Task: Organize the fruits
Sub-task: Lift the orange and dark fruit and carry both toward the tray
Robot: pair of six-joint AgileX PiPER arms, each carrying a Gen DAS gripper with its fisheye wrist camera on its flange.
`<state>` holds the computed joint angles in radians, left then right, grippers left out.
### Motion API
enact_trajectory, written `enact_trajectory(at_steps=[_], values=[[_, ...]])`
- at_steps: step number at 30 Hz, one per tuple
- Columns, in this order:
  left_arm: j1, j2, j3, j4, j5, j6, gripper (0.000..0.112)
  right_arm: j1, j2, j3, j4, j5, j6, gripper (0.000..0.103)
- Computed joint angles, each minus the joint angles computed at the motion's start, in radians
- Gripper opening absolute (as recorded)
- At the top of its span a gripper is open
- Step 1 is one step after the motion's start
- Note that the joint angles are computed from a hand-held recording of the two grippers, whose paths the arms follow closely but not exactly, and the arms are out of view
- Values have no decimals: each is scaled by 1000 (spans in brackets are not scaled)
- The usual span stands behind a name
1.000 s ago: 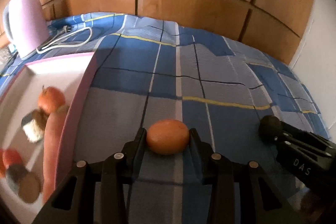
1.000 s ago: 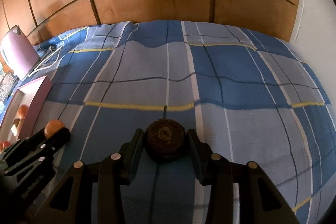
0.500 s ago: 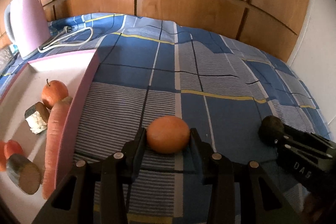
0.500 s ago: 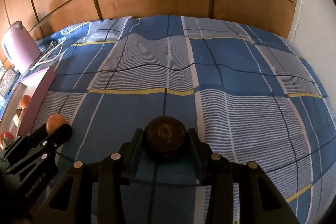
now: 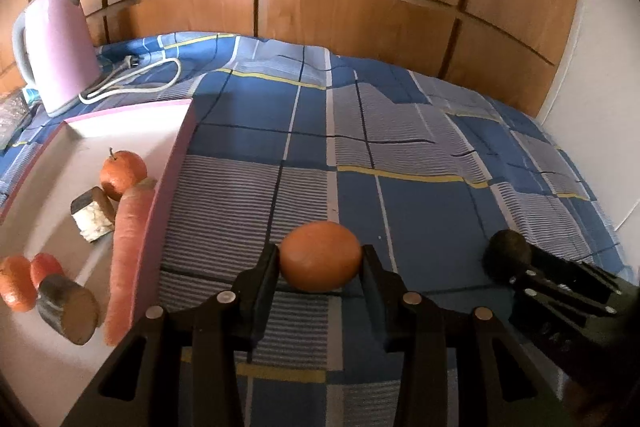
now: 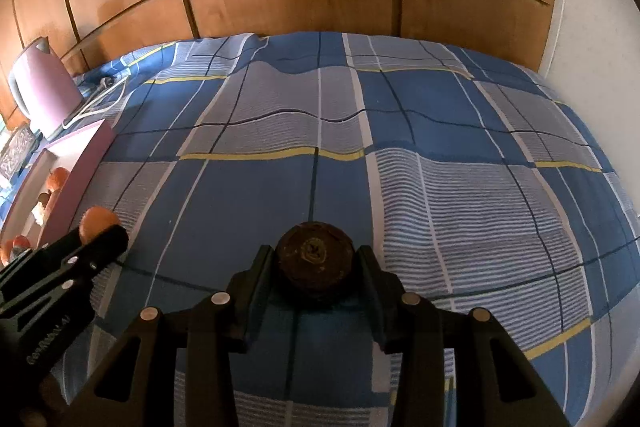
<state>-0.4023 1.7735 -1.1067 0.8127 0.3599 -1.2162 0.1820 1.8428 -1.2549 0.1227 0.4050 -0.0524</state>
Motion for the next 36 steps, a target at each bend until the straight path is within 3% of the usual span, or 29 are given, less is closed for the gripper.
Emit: enact_trajectory(at_steps=[19,36], values=[[-29,-121,74,6,-4,-16,41,14,-43,73,1,-47,-8,42],[9,-243,126,2,33,11,41,38,-67,80,66,-26,-81,42]])
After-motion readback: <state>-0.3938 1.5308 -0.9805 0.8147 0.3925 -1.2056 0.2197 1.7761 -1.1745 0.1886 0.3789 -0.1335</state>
